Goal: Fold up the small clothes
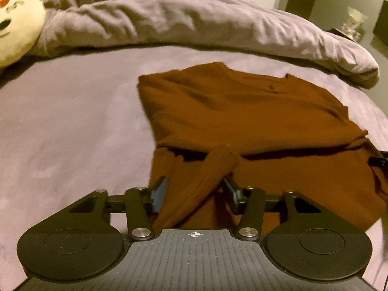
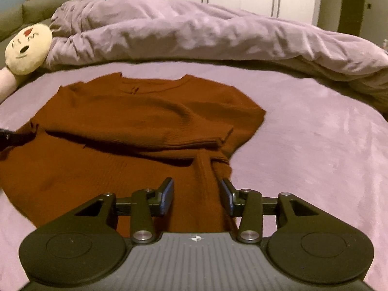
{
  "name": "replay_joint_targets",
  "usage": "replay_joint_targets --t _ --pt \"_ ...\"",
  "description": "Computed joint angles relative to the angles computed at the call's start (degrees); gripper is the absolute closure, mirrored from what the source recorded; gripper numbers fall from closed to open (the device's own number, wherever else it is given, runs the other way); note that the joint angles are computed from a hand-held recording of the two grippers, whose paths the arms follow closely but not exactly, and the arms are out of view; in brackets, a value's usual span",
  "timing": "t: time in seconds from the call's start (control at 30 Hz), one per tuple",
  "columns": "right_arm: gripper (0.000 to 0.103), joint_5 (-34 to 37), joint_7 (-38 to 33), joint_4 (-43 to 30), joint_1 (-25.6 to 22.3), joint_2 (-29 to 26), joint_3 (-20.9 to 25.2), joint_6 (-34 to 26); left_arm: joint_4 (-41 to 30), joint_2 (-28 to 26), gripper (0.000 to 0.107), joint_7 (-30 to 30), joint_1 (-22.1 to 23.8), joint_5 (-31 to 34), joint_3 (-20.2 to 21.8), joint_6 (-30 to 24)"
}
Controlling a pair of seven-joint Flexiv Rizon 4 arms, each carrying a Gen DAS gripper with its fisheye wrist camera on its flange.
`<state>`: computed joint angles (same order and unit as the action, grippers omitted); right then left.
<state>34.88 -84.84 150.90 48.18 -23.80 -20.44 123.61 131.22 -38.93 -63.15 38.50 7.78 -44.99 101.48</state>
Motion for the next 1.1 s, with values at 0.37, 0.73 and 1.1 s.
replay_joint_targets --t 0.37,0.73,1.1 --pt "0.086 -0.8 -0.2 -0.4 -3.4 -0.9 2.7 1.0 -1.3 1.0 0.079 3.4 -3.5 -1.4 1.3 -3.3" --pt "0.097 0.0 -1.8 0.2 5.4 -1.8 -5.2 0.5 -0.9 2.1 0.099 4.8 -5.2 -3.3 2.3 -2.2" --pt "0.098 8.9 -11.5 0.1 16.5 5.4 -12.5 3.4 1.6 1.9 0.100 -2.9 8.3 2.1 -11.1 3.4"
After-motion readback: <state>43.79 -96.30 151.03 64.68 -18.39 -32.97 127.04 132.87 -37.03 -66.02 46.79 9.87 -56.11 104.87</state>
